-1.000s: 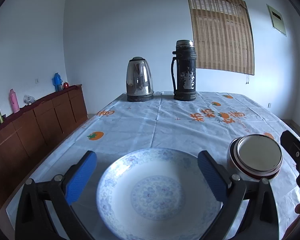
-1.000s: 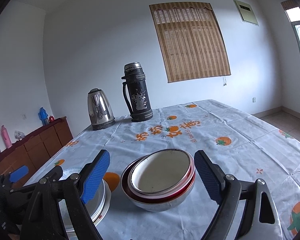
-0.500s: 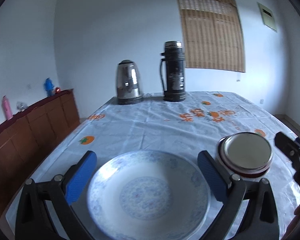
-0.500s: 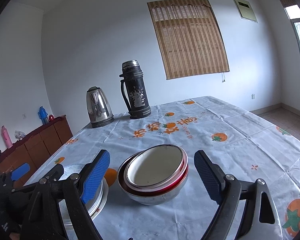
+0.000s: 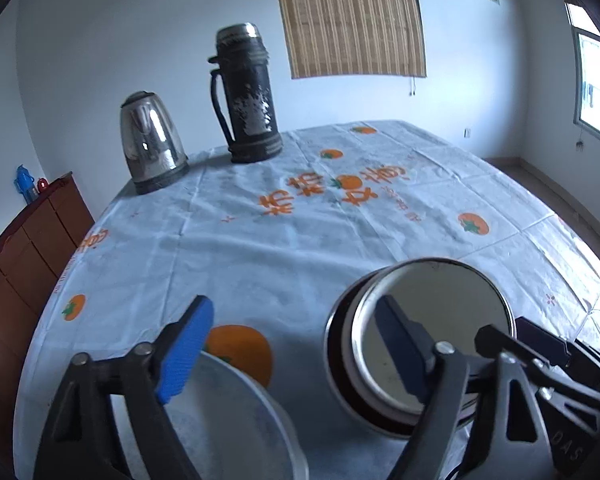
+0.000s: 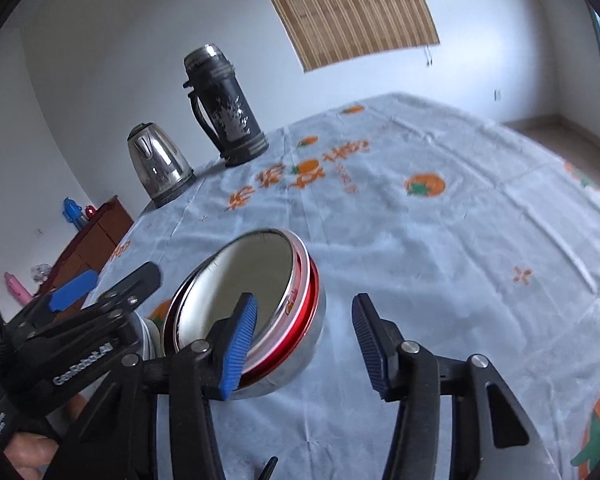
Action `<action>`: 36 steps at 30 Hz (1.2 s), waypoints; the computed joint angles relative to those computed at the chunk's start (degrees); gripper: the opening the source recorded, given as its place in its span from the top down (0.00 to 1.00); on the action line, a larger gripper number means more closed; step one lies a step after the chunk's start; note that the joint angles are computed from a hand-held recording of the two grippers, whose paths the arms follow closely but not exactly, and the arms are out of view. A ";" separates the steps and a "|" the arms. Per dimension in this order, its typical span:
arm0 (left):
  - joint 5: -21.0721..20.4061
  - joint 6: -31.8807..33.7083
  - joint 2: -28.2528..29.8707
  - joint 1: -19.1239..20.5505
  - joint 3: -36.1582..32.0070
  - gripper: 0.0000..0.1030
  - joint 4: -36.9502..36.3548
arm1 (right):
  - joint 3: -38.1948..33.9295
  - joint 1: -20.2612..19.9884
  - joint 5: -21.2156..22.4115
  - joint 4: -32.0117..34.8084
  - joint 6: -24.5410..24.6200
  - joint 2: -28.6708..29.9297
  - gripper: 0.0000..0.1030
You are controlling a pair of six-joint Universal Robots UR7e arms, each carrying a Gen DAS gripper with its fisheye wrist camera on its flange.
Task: Organize plates and bowls
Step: 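Close both grippers on the rim of the nested bowl stack, then lift the nested bowls with both grippers and carry them over the blue patterned bowl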
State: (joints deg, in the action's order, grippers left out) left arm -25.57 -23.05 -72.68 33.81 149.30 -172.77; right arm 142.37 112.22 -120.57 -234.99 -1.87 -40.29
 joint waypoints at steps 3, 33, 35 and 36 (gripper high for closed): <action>-2.47 -0.14 1.50 2.28 -2.49 0.34 2.38 | -0.31 -0.76 1.18 1.40 -0.13 -0.35 0.52; -12.19 -0.48 -4.63 3.13 0.09 0.66 -4.45 | -1.44 1.32 2.90 11.57 4.92 -4.05 0.74; -12.60 -0.22 -4.75 3.29 0.37 0.66 -4.72 | -1.21 1.23 3.16 12.09 5.90 -4.18 0.74; -12.79 0.09 -4.82 3.16 0.55 0.66 -5.06 | -1.00 1.28 3.17 12.11 6.30 -4.28 0.74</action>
